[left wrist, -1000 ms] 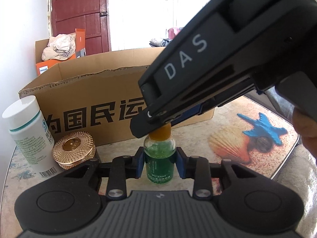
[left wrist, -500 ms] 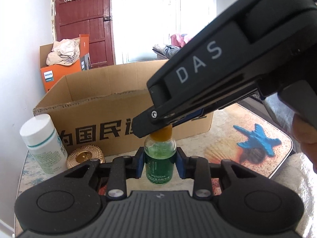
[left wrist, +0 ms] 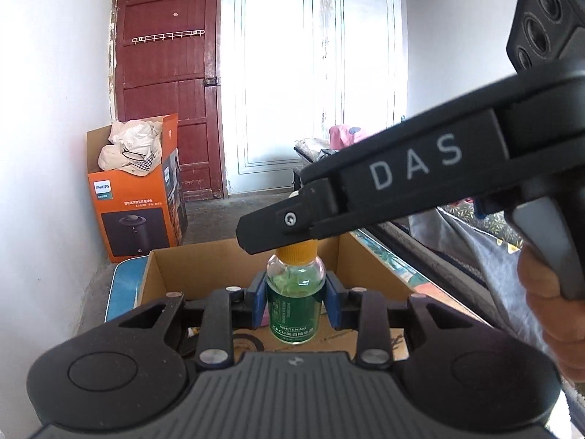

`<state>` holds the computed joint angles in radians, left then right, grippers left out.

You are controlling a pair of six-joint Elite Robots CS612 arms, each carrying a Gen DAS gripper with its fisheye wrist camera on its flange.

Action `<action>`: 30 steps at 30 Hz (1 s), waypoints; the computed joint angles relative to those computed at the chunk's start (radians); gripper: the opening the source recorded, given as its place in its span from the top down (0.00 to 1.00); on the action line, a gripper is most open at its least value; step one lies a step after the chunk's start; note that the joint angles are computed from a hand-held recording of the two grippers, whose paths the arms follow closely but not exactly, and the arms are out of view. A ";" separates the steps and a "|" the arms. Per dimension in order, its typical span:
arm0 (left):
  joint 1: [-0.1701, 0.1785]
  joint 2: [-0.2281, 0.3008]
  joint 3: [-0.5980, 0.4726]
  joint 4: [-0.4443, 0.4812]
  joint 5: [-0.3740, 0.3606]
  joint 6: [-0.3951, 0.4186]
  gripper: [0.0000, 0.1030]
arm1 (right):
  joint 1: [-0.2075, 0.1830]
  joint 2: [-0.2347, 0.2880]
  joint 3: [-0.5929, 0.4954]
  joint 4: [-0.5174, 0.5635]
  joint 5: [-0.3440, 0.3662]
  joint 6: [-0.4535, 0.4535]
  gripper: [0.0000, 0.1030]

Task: Organize rigid objects
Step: 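Lift the dropper bottle with the right gripper and carry it into the box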

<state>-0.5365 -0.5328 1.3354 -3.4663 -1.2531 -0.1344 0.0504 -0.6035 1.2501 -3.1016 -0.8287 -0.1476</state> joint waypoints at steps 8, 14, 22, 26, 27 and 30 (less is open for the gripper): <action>0.041 0.059 -0.206 0.276 -0.115 -0.063 0.68 | -0.002 0.085 -0.197 0.205 -0.073 -0.013 0.79; 0.063 0.143 -0.395 0.506 -0.183 -0.093 0.68 | -0.013 0.199 -0.399 0.393 -0.084 0.033 0.80; 0.089 0.268 -0.655 0.782 -0.248 -0.149 0.68 | -0.021 0.362 -0.676 0.626 -0.095 0.040 0.80; 0.090 0.307 -0.745 0.890 -0.241 -0.147 0.68 | -0.020 0.444 -0.830 0.731 -0.099 0.024 0.81; 0.091 0.317 -0.770 0.921 -0.242 -0.148 0.68 | -0.019 0.461 -0.861 0.753 -0.101 0.015 0.81; 0.092 0.347 -0.835 0.976 -0.257 -0.127 0.69 | -0.016 0.491 -0.916 0.786 -0.110 -0.008 0.82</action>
